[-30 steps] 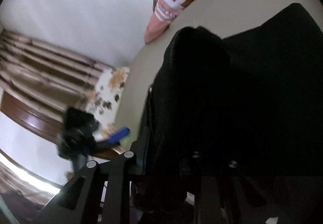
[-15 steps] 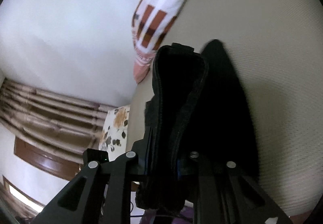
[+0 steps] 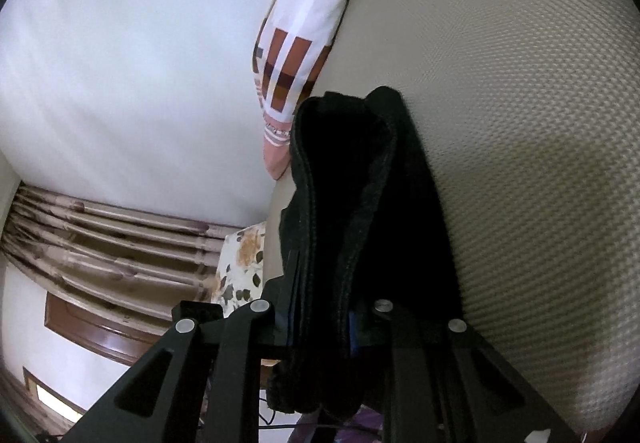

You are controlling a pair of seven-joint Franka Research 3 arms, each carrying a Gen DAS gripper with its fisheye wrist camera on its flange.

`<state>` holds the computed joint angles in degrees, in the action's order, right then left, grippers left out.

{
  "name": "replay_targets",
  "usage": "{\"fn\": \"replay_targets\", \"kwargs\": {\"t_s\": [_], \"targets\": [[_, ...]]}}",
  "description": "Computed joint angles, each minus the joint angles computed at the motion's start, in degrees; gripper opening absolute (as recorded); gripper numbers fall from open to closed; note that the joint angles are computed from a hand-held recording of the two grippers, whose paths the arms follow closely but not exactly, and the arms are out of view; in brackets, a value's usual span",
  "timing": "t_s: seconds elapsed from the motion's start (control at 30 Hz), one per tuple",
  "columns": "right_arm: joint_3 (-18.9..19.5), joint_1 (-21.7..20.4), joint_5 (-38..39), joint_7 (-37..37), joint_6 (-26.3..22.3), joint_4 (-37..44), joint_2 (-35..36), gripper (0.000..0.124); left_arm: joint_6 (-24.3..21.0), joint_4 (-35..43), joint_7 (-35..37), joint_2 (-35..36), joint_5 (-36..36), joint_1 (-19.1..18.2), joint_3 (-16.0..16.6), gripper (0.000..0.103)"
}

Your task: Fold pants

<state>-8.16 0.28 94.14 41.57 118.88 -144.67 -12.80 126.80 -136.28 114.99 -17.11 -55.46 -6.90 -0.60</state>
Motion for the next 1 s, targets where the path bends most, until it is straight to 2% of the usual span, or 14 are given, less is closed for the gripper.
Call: {"fn": "replay_targets", "kwargs": {"t_s": [0.2,0.33,0.4,0.43,0.47,0.5,0.6,1.0], "targets": [[-2.92,-3.42,2.69,1.21,0.38,-2.55,-2.00,0.021,0.46,0.28,0.17,0.90,0.17,-0.12,-0.40,0.072],[-5.89,-5.94,1.53,-0.06,-5.54,-5.93,-8.73,0.021,0.17,0.20,0.45,0.93,-0.70,0.02,-0.23,0.073],[-7.51,-5.82,-0.45,1.72,-11.64,-7.23,-10.21,0.027,0.21,0.19,0.36,0.90,-0.93,0.06,-0.31,0.074],[-7.65,-5.82,-1.50,3.09,-13.37,-7.95,-10.83,0.036,0.13,0.25,0.44,0.91,-1.07,0.03,-0.33,0.074],[-7.19,-5.78,-2.40,4.29,-13.78,-8.76,-11.63,0.044,0.07,0.29,0.56,0.91,-1.15,0.01,-0.35,0.074],[-6.69,-5.60,-3.23,5.27,-13.98,-9.49,-12.17,0.046,0.07,0.35,0.65,0.92,-1.19,-0.01,-0.41,0.075],[-5.22,-4.23,-3.92,7.53,-13.88,-10.37,-11.55,0.046,0.53,0.44,0.76,1.00,-1.07,-0.13,-0.70,0.075],[-1.36,-1.02,-5.22,8.06,-3.16,-7.18,-10.27,0.050,0.56,-0.11,1.44,1.04,-3.05,0.06,-0.55,0.075]]}}
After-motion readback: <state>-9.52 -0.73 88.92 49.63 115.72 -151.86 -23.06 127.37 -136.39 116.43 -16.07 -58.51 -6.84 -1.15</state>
